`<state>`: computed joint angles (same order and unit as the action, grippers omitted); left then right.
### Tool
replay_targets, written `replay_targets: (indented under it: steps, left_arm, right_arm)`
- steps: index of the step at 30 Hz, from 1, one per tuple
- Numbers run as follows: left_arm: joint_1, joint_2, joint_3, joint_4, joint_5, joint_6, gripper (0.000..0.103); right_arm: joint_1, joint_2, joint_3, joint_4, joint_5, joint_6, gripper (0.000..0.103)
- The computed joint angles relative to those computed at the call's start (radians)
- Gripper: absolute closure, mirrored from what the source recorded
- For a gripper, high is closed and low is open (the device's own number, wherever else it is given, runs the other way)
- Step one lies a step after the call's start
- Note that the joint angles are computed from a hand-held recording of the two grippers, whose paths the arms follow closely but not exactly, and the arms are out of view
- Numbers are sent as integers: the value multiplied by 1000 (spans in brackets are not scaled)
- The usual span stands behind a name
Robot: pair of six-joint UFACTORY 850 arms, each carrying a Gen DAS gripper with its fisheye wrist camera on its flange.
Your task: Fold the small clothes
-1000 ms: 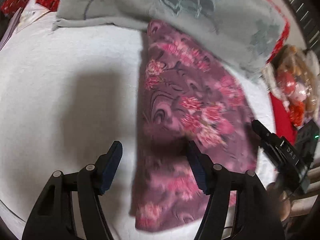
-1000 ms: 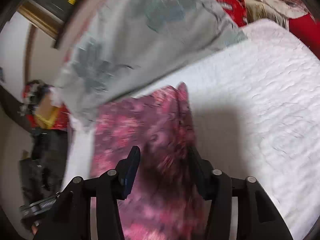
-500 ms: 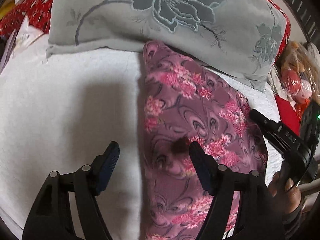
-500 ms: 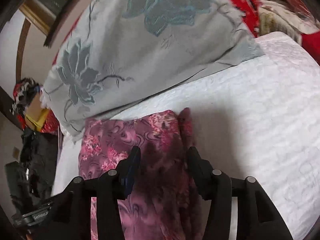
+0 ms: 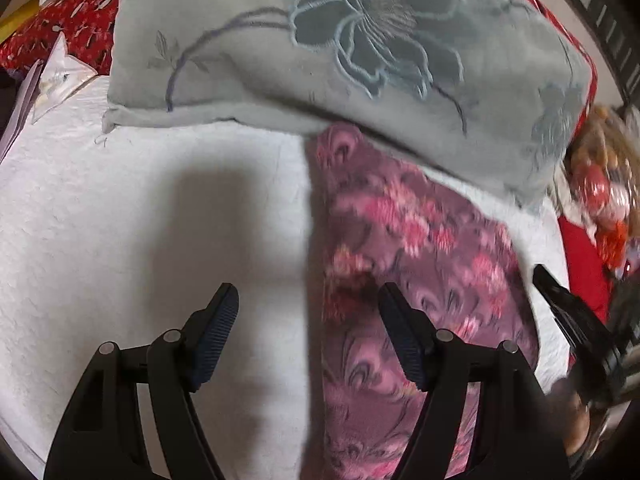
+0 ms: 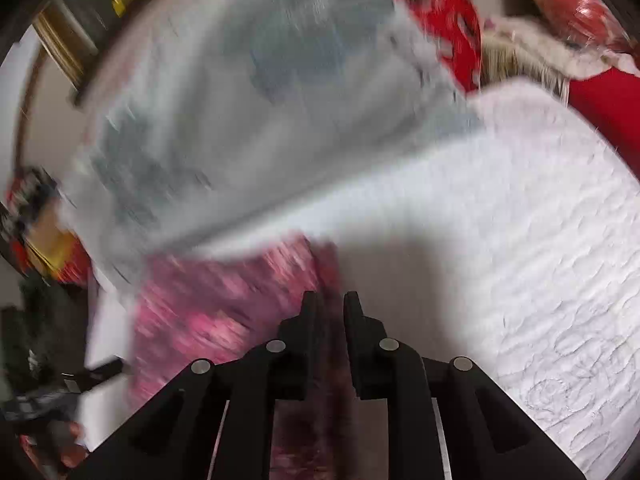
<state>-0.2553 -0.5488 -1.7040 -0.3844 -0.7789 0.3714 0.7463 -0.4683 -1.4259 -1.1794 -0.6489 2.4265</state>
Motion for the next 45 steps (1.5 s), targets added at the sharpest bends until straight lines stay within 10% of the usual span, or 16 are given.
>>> replay_targets:
  steps: [8,13,17,20,26,30,35,40,45]
  left_arm:
    - [-63,-80,-36,122,2,-116,20]
    - [-18,-77,-78,-16,-44,-67,21]
    - [-29,-82,-112,-45,-31,-65,21]
    - [-72,-142,-179,95,-59,-157,21]
    - [-46,-209,-261,56,-147,-96,25]
    - [-3,-48,-51,-95,-36,76,25]
    - [-19,-7,84,-32,18,44,21]
    - [15,101,163,-94,15,101,23]
    - [5,124,268,-34,16,73,17]
  right_arm:
    - [-29,-121,-140,328,35,-415,82]
    - [-5,-87,-127,116,6,-258,78]
    - [-52,-138,-211,220,110,-469,77]
    - [-58,-222,-295,376,1,-591,85]
    - [-70,-114,-139,272,43,-346,87]
    - [-30,18,21,-48,238,-98,81]
    - [7,-46,-17,263,166,-412,70]
    - [76,20,22,71,83,-182,66]
    - [88,-46,-14,327,30,-466,55]
